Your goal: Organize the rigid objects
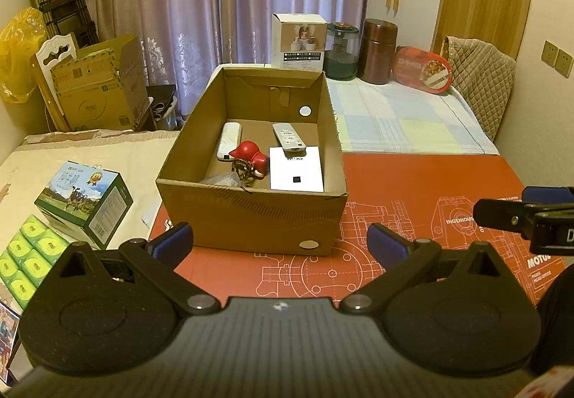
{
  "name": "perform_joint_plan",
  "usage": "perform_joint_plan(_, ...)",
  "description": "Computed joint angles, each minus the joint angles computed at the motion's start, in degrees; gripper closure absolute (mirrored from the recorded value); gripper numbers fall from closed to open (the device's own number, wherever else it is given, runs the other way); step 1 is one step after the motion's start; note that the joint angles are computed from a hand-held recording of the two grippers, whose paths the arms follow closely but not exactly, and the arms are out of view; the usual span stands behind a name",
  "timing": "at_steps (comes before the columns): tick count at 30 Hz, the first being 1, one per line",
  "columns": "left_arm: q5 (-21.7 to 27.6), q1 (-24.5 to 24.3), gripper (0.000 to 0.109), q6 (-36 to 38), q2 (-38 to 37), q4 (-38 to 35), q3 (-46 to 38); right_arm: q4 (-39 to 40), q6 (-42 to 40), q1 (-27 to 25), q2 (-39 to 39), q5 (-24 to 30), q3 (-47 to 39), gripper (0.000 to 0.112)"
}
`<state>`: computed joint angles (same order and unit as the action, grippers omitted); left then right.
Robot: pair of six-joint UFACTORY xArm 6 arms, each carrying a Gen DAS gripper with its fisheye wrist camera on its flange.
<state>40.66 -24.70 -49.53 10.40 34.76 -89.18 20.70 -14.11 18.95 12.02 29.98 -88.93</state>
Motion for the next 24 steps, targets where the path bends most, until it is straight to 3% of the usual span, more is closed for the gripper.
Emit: perform_joint_plan(24,0.09,0.09,0.007,0.35,0.01,-0.26,0.05,-0.13,0.57,0.17,0.47,0.47,-0.52,0.023)
